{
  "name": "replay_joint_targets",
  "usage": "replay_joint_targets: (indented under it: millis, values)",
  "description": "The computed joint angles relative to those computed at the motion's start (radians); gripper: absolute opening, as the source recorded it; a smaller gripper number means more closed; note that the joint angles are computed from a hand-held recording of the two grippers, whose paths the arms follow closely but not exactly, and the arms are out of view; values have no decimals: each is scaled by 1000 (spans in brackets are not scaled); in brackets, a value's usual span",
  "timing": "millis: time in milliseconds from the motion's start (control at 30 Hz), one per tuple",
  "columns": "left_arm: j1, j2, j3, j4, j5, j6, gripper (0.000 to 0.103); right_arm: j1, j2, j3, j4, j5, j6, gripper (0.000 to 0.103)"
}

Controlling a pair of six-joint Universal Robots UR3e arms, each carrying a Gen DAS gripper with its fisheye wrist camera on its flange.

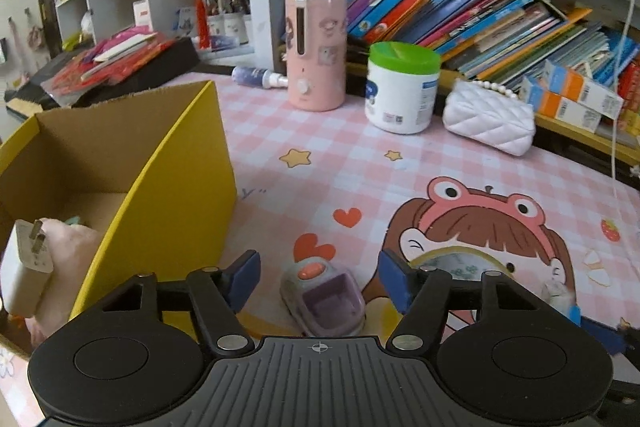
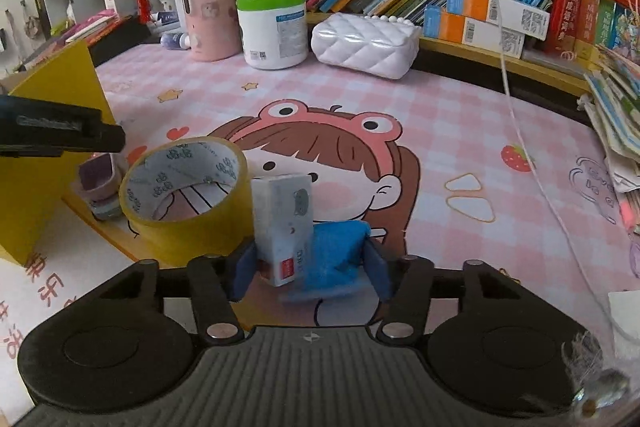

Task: Organize objects
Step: 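Grasp the blue plastic item with the right tool while the left tool grasps the lavender toy car, then lift the blue item and toy car and carry them over the yellow box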

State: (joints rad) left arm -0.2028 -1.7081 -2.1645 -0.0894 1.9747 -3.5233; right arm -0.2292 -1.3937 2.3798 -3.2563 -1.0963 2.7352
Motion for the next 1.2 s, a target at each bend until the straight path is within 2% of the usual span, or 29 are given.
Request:
replay_joint_targets:
  millis: [167, 233, 467, 500, 533, 567, 733, 800, 867, 1200]
  values:
    - [-2, -50, 22, 12, 13, -2, 63, -43, -92, 26, 108, -5, -19, 40]
    - [2, -60, 28, 8, 13, -8, 59, -56, -119, 43, 121, -14, -23, 40]
    - [25, -91, 20, 10, -12, -30, 58, -66, -105, 52, 112, -66, -22, 42]
    - [25, -95, 20, 10, -16, -27, 57, -68, -103, 54, 108, -65, -26, 41]
    - [30, -100, 20, 8, -30, -22, 51, -69, -102, 55, 104, -64, -29, 33]
    - [33, -102, 19, 0, -45, -20, 50, -73, -100, 57, 96, -61, -30, 30]
    - [24, -90, -10, 27, -55, 10, 45, -97, -147, 71, 140, -33, -40, 26]
    - [21, -67, -22, 18, -66, 21, 39, -110, -184, 82, 175, -15, -44, 25]
    - [30, -18, -56, 21, -111, 25, 39, -131, -228, 99, 213, 10, -56, 25]
    - [-20, 238, -196, 41, -139, 59, 38, -197, -401, 179, 328, 52, -93, 25]
